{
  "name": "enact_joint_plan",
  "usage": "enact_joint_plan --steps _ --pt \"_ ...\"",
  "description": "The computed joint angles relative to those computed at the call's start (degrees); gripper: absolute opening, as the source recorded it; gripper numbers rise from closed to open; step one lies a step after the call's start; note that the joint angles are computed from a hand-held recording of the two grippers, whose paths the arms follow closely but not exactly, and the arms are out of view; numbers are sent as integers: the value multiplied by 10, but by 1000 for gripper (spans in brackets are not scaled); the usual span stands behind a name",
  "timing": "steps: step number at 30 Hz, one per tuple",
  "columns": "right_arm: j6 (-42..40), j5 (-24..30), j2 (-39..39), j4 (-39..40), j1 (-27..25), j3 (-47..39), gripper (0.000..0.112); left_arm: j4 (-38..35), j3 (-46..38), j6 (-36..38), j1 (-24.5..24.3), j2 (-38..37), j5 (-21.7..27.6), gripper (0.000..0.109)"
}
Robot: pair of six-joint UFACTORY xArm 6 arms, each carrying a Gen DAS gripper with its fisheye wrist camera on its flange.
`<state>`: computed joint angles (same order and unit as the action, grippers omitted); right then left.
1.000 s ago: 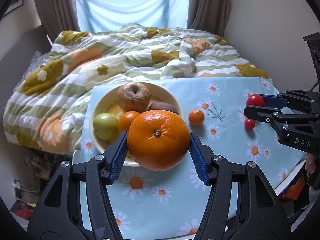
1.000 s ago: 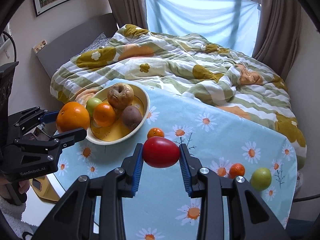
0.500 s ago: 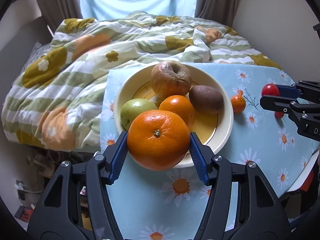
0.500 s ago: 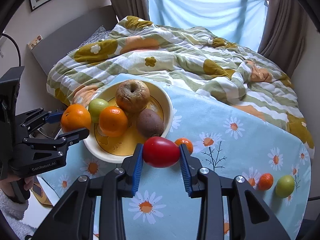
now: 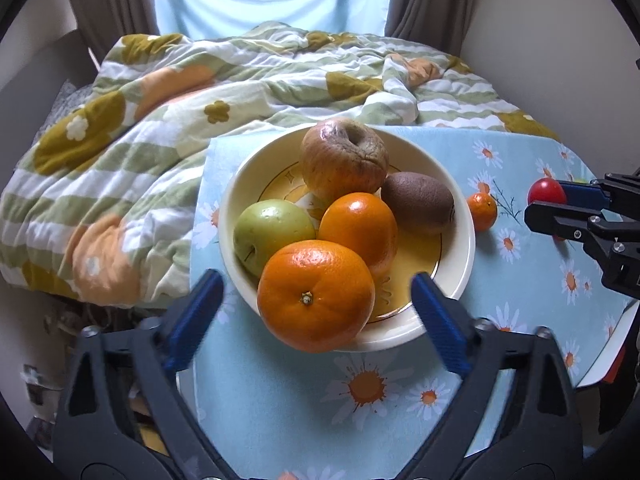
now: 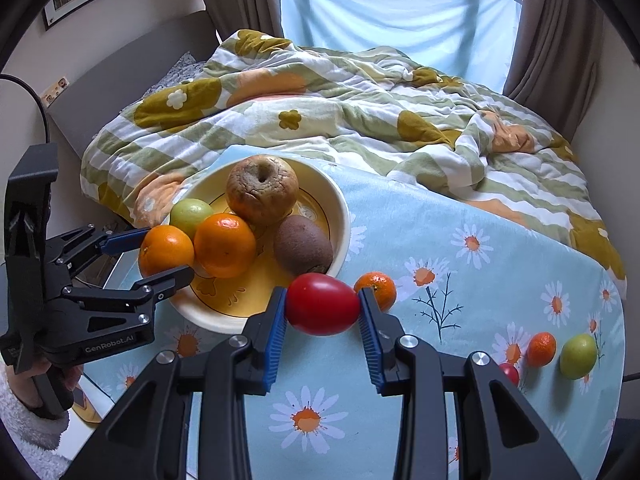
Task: Organize fruits
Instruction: 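Lower the red tomato into the bowl and open the right gripper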
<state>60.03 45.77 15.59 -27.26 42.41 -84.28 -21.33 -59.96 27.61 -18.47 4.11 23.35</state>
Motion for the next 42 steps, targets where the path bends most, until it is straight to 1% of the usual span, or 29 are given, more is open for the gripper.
enact_joint_plan --steps 2,4,8,10,15,23,26,32,36,41,42 --pt "-2 -2 0 1 0 1 33 -10 3 7 -2 -6 -8 103" --pt "-5 -8 -1 5 -1 3 33 12 2 -15 -1 -9 -5 103" --pt "-17 -18 -7 13 -5 11 33 26 8 -41 -1 -25 6 103" --pt "-25 -25 -12 17 -9 15 33 45 16 -61 -1 -36 6 103" --pt "-64 -35 -13 34 -14 11 33 89 36 -111 0 -64 13 103" --pt "-140 -55 14 80 -18 -14 33 123 76 -159 6 -104 16 103" --pt "-169 -66 32 104 -20 -28 33 111 87 -155 7 -113 19 103" --pt "-216 -72 71 146 -23 -63 33 119 106 -159 8 -124 17 103" --pt "-216 -83 89 157 -24 -76 33 123 112 -160 10 -124 15 103" --pt "-206 -90 96 151 -25 -77 33 117 118 -156 12 -125 16 103" --pt "-198 -92 94 143 -25 -75 44 116 119 -156 12 -125 17 103"
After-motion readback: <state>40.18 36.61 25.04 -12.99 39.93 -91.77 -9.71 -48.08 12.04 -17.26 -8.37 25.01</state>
